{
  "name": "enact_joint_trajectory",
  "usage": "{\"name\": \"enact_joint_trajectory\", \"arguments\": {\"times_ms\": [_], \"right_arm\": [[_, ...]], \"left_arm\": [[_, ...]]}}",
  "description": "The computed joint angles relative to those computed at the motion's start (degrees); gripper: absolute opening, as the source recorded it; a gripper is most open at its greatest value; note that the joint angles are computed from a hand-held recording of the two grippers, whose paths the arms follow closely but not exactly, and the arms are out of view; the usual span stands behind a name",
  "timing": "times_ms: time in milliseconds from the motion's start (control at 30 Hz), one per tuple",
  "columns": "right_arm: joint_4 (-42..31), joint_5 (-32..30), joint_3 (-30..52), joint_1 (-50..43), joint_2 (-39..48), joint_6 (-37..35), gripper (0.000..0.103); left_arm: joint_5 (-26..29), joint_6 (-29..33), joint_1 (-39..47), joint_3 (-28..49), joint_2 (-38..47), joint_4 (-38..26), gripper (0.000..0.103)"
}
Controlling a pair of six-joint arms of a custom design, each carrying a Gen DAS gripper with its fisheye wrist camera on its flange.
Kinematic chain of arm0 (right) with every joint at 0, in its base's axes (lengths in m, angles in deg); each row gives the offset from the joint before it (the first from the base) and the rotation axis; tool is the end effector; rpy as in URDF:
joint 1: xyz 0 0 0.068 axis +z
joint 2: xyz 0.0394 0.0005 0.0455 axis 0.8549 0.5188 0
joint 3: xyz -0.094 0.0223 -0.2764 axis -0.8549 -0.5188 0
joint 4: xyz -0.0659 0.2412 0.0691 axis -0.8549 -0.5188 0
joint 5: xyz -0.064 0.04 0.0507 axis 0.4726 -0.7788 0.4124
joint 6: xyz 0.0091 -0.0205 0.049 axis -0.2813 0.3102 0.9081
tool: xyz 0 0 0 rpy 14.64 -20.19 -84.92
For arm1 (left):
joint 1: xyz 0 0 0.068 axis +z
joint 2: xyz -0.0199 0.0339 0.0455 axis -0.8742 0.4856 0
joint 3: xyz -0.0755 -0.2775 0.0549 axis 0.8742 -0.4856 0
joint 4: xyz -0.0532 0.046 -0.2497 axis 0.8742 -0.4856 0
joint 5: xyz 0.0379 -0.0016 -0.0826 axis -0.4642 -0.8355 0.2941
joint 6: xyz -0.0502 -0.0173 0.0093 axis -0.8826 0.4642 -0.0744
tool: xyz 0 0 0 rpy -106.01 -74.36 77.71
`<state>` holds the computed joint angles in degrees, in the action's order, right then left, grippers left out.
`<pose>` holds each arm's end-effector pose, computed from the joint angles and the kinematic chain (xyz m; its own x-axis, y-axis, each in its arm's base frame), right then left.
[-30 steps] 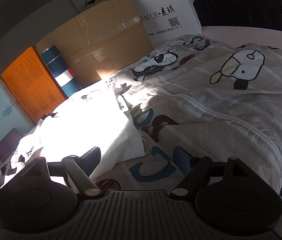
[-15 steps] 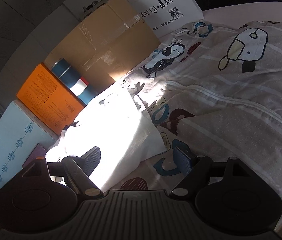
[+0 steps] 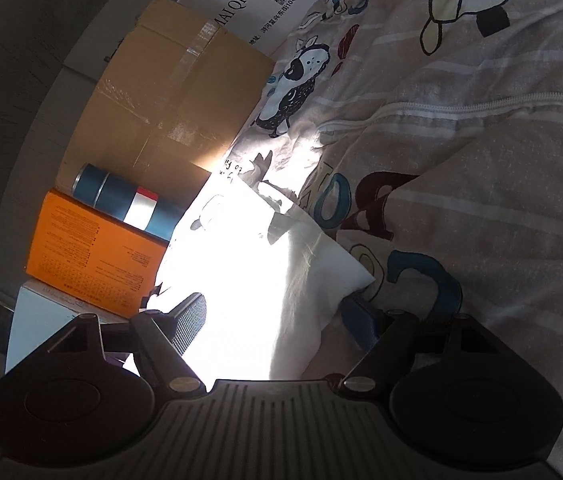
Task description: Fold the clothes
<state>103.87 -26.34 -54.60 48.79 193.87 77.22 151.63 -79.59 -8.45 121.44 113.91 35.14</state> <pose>0.2668 -0.0335 0.0627 -0.4240 0.8243 -0.3751 0.3005 0.5188 0.8003 0.1892 0.1933 0.0211 -0.5552 -0.6271 -0.5463 -0.0009 0.6573 -0.7536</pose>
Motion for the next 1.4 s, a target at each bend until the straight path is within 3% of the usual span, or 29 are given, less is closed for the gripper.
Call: {"name": "enact_joint_trajectory", "arguments": {"times_ms": [67,100,133,167,200,333,467,667,767,900,967,1067,1100,1133,1167,1200,1267,1400], "right_arm": [[-0.33,2.52,0.65,0.84,0.22,0.27,0.060],[-0.68,4.13,0.96,1.46,0.36,-0.51,0.052],[-1.56,5.93,1.35,2.08,0.60,-1.64,0.034],[-2.57,7.81,1.77,2.71,0.90,-2.84,0.013],[-2.09,7.95,1.78,2.59,1.57,-4.16,0.011],[5.57,3.84,-2.21,-0.34,1.54,-6.63,0.008],[4.11,1.01,-5.03,-3.12,-4.44,-9.63,0.007],[-0.64,4.95,-4.86,-2.82,-2.47,-15.12,0.007],[3.15,5.14,-6.40,-3.03,0.13,-16.02,0.007],[4.56,6.64,-9.03,-2.05,-3.00,-18.69,0.007],[3.41,11.20,-8.72,-0.43,-3.05,-20.35,0.009],[4.47,18.88,-8.87,1.20,-1.65,-22.68,0.012],[5.69,21.44,-9.15,1.48,-0.82,-23.47,0.012],[5.99,22.67,-9.29,0.92,-1.10,-23.96,0.019],[6.04,23.49,-9.41,0.11,-1.73,-24.35,0.035],[6.04,24.28,-9.49,-0.73,-2.38,-24.74,0.042],[4.76,23.87,-8.55,-1.79,-4.57,-25.30,0.047],[-3.64,18.64,-3.28,-2.14,-10.50,-25.40,0.059]], "left_arm": [[-1.66,-1.99,-0.23,-1.12,0.58,4.76,0.053],[-3.13,-2.75,-0.57,-1.40,0.97,6.79,0.039],[-4.45,-3.57,-0.85,-1.60,1.39,8.60,0.025],[-5.53,-4.62,-1.06,-1.72,1.84,10.25,0.019],[-6.17,-5.29,-1.14,-1.79,2.17,11.48,0.012],[-2.02,-4.79,0.59,-2.45,-0.19,11.56,0.005],[-0.06,-1.09,1.92,-2.83,-6.54,5.06,0.005],[-8.21,6.70,0.98,-0.77,-4.16,-4.68,0.005],[-8.38,9.17,2.06,-0.81,-3.30,-5.83,0.006],[-6.70,11.76,3.07,-1.27,-5.67,-8.02,0.006],[-7.60,12.70,2.76,-0.79,-4.78,-7.41,0.008],[-9.45,13.88,3.39,0.24,-4.31,-7.96,0.019],[-9.44,13.48,4.20,0.02,-5.09,-7.10,0.030],[-10.54,11.61,4.82,-0.97,-6.53,-4.17,0.051],[-11.73,9.14,5.30,-2.11,-7.93,-0.46,0.064],[-12.95,5.53,5.30,-3.42,-9.30,4.69,0.080],[-14.96,-0.64,4.14,-4.61,-11.82,13.16,0.080],[-13.84,-4.57,-2.97,-0.86,-16.67,16.32,0.080]]}}
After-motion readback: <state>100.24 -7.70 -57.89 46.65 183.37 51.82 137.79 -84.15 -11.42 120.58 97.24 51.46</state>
